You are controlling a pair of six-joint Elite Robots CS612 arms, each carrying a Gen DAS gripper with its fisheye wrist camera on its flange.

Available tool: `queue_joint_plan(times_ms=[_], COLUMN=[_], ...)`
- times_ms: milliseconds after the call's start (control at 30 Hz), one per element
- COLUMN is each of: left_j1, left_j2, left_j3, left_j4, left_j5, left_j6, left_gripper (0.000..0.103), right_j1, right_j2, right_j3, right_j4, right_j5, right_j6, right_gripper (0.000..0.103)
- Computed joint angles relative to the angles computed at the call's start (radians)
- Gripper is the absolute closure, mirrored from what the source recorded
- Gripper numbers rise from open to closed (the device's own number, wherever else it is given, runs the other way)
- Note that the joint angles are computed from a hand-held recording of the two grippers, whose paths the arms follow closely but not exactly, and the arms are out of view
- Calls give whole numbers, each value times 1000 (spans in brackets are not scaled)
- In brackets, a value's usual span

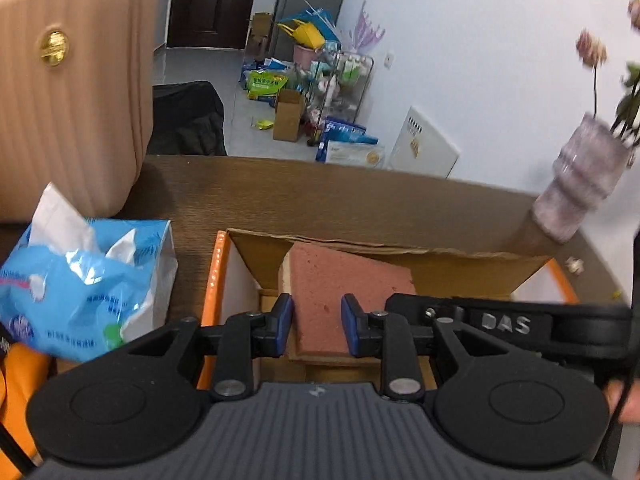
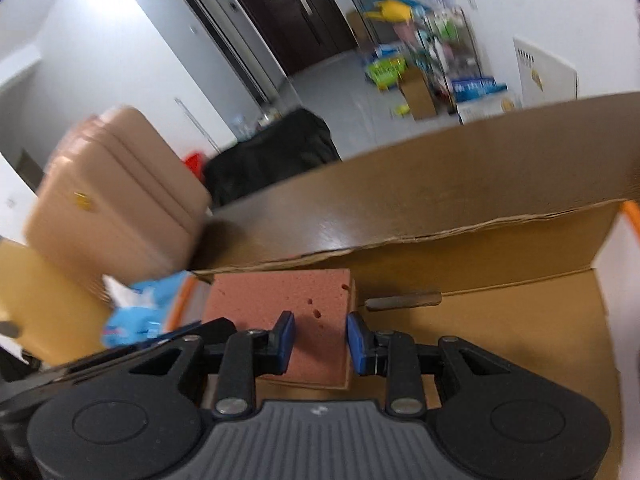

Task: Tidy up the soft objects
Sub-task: 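Carry the pink sponge into the cardboard box and open both grippers, then lift both grippers out of the box and move back over the pile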

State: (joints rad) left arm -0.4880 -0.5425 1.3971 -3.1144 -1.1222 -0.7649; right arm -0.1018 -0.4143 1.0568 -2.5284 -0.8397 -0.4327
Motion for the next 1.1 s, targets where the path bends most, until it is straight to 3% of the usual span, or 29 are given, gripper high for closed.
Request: queue_joint_plan(times_ms=[100, 167, 300, 333, 433, 533, 600, 700, 767, 833, 1000, 1100], left_j1=[-3, -9, -26, -33, -62, -98, -127, -173, -205, -239, -301, -331], left_j2=[2, -5, -40, -54, -106, -162, -203, -239, -249, -245, -252, -258], left_j3=[6, 18, 57, 74, 136, 212, 267, 320, 342, 352, 375, 394], left_j4=[-19, -38, -24, -25, -43, -60, -55, -68, -93, -145, -232, -254], left_j5=[23, 44, 94, 111, 191, 292, 362, 461, 534, 614, 706, 746], left_j6=[38, 52, 49, 49, 59, 60, 36, 40, 57, 85, 141, 128], left_gripper=[69, 67, 65, 60, 50, 45, 36, 26, 16, 5, 1, 1], right_j1=[13, 12, -4, -12, -46, -92, -127, -173, -203, -231, -285, -308], right_j2=[12, 11, -27, -41, -102, -161, -200, -239, -253, -267, -295, -306], right_j3=[-19, -13, 46, 68, 152, 234, 302, 389, 429, 461, 533, 572], right_j4=[0, -12, -90, -110, -191, -318, -436, -615, -731, -792, -877, -935], right_j5=[-47, -34, -29, -21, -3, 14, 14, 0, 3, 31, 118, 164], right_j6=[-11, -31, -21, -25, -49, -65, -75, -95, -59, -17, 19, 21], right_gripper=[73, 73, 73, 73, 70, 52, 30, 20, 15, 13, 10, 9])
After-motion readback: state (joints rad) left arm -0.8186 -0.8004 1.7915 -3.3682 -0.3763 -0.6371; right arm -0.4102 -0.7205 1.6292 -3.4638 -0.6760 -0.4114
